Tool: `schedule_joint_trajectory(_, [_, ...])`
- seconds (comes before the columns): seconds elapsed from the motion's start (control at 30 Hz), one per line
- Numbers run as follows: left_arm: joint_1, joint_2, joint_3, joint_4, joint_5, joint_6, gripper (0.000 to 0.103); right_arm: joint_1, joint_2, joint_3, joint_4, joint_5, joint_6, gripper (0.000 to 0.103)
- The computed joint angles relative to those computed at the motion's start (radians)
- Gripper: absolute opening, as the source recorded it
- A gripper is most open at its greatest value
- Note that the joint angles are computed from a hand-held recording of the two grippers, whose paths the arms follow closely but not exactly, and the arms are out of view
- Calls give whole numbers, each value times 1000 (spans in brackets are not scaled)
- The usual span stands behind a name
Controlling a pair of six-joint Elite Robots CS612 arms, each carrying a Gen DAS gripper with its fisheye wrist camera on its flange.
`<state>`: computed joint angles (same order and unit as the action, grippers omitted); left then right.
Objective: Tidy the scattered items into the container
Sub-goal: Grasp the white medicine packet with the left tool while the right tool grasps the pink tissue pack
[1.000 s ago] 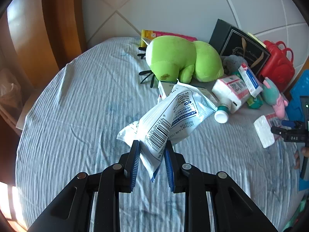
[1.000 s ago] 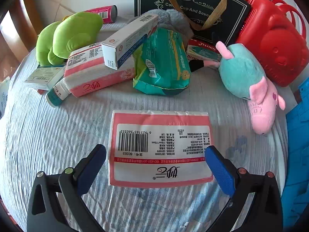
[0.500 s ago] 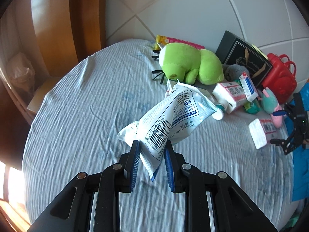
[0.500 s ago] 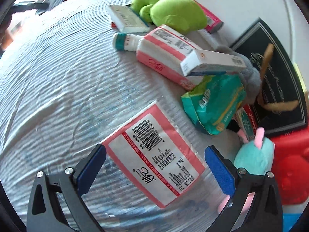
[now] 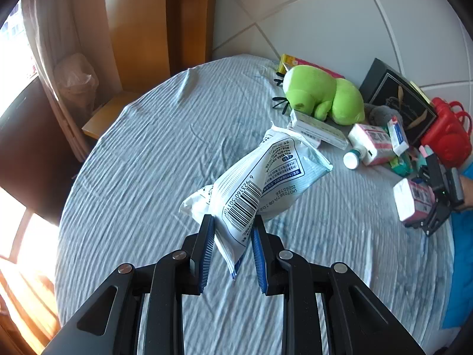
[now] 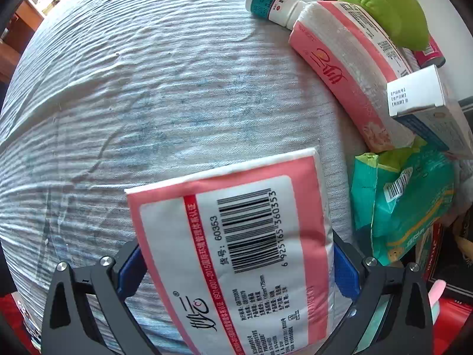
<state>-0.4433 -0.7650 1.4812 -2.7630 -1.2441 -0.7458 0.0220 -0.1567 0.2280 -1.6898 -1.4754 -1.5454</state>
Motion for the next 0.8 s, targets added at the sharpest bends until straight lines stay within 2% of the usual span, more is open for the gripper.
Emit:
schedule_joint_trajectory(0.07, [-2, 0, -2, 3, 1, 1, 24, -6, -20, 35, -4, 17, 43, 97])
schedule_joint_trajectory(0.2, [-4, 5, -12, 14, 6, 24, 24, -14, -149, 303, -199, 22, 126, 96])
schedule_joint_trajectory(0.33, [-3, 4, -15, -5, -5, 30, 24, -24, -241, 475, -324, 61, 256, 96])
schedule_joint_trajectory(0.63, [-21, -19, -22, 14, 23, 26, 24, -37, -444, 773, -491, 191, 533, 96])
schedule_joint_trajectory(0.8, [-40, -53, -20, 85, 38, -19, 24, -30, -544, 911, -567, 244, 595, 96])
